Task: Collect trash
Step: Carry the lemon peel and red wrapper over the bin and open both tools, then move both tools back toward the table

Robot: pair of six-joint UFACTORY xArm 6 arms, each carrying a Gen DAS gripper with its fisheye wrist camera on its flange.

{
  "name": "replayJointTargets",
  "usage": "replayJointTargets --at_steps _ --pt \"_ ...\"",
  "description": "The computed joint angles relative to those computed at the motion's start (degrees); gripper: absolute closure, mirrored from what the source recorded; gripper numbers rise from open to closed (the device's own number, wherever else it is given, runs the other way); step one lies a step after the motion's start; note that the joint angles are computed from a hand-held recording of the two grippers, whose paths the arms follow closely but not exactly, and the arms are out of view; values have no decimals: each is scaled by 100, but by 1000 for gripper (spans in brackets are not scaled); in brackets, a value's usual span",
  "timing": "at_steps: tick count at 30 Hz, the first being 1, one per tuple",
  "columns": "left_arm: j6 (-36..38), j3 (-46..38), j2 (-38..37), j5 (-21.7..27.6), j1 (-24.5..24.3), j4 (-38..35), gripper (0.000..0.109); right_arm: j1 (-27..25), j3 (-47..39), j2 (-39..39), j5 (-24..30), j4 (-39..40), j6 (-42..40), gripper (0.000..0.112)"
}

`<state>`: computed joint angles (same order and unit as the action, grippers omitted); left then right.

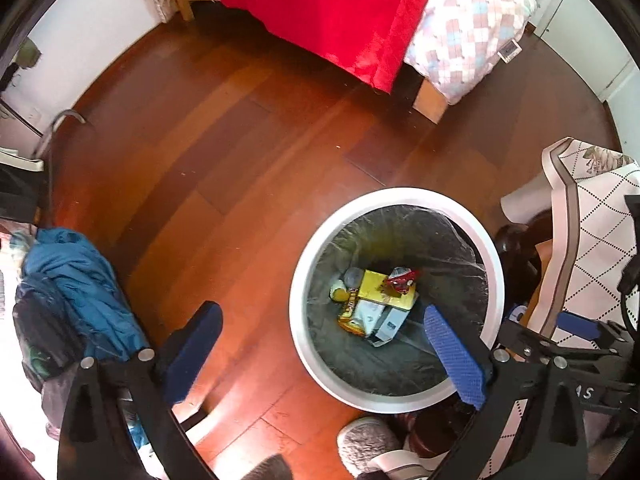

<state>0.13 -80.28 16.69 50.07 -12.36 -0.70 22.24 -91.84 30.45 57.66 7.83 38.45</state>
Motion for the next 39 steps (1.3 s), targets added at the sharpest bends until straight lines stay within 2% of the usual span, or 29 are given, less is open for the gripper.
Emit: replayJointTargets --at_steps 6,12,20,28,34,39 --pt "-149 280 -452 -32 63 226 6 153 74 -414 334 -478 173 9" --pt "-209 568 -1055 -7 70 340 6 263 234 -916 437 -687 443 9" --pt "-166 1013 -2146 -25 -41 394 6 546 664 -1993 456 -1087 919 9" --pt "-37 1320 -3215 58 -182 249 6 921 1263 -3395 409 -1634 1642 9" --pt "-263 1347 -3789 198 -517 336 6 1200 1716 -4451 378 -2071 2203 9" --pt "-823 1287 -4019 245 -1202 715 6 1265 2333 -5631 473 -2352 2800 9"
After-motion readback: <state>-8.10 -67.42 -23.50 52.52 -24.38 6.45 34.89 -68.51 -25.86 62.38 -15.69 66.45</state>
